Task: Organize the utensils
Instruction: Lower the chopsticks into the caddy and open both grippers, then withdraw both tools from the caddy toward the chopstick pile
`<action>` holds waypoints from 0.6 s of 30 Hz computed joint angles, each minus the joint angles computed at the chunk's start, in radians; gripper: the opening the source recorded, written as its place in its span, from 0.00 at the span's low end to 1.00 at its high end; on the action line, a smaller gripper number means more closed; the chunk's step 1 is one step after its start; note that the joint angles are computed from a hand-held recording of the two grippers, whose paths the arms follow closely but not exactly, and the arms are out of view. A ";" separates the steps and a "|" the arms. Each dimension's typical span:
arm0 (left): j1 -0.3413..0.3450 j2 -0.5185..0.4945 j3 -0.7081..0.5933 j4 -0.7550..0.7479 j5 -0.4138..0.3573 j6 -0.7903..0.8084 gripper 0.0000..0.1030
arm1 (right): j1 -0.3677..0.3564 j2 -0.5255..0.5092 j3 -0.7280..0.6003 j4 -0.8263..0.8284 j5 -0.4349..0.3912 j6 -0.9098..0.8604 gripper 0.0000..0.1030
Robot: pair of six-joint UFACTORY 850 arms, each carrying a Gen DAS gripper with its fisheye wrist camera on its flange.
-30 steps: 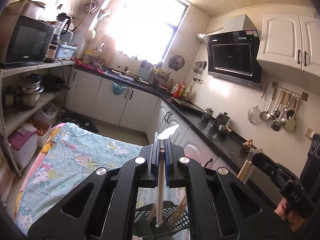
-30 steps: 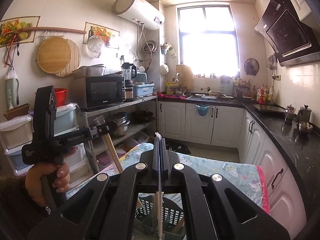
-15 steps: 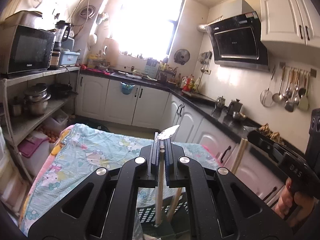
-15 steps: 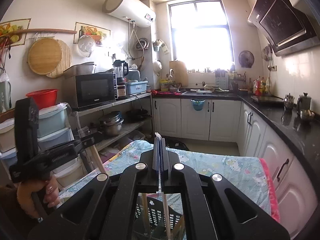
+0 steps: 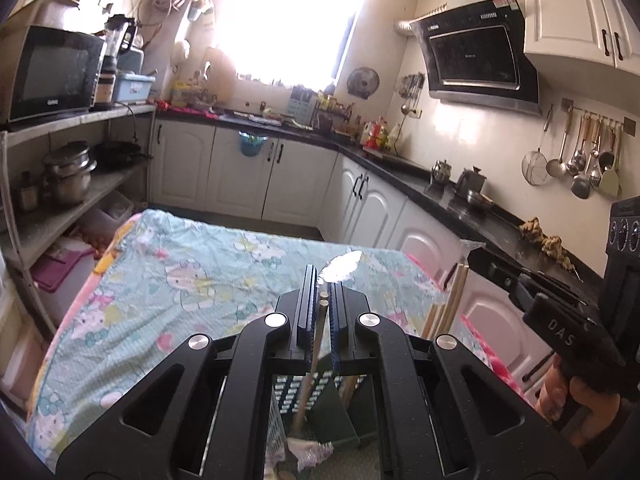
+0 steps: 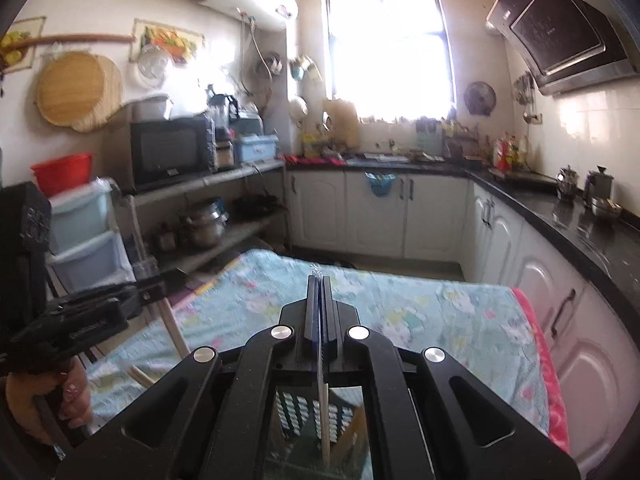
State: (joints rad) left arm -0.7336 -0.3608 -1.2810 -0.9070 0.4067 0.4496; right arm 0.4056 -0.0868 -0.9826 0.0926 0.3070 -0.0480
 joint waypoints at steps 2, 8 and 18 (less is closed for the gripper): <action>0.004 0.003 0.002 -0.004 -0.027 -0.007 0.15 | 0.005 -0.003 -0.002 0.082 -0.029 -0.069 0.02; 0.006 0.020 0.009 -0.033 -0.074 0.020 0.41 | 0.005 0.012 0.014 0.275 -0.089 -0.219 0.23; 0.018 0.123 0.098 0.010 -0.092 -0.084 0.89 | 0.011 0.085 0.069 0.350 -0.101 -0.274 0.62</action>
State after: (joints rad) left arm -0.7151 -0.2380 -1.1828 -0.8973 0.3145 0.3656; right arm 0.4165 -0.0018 -0.9132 0.4428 0.2061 -0.3219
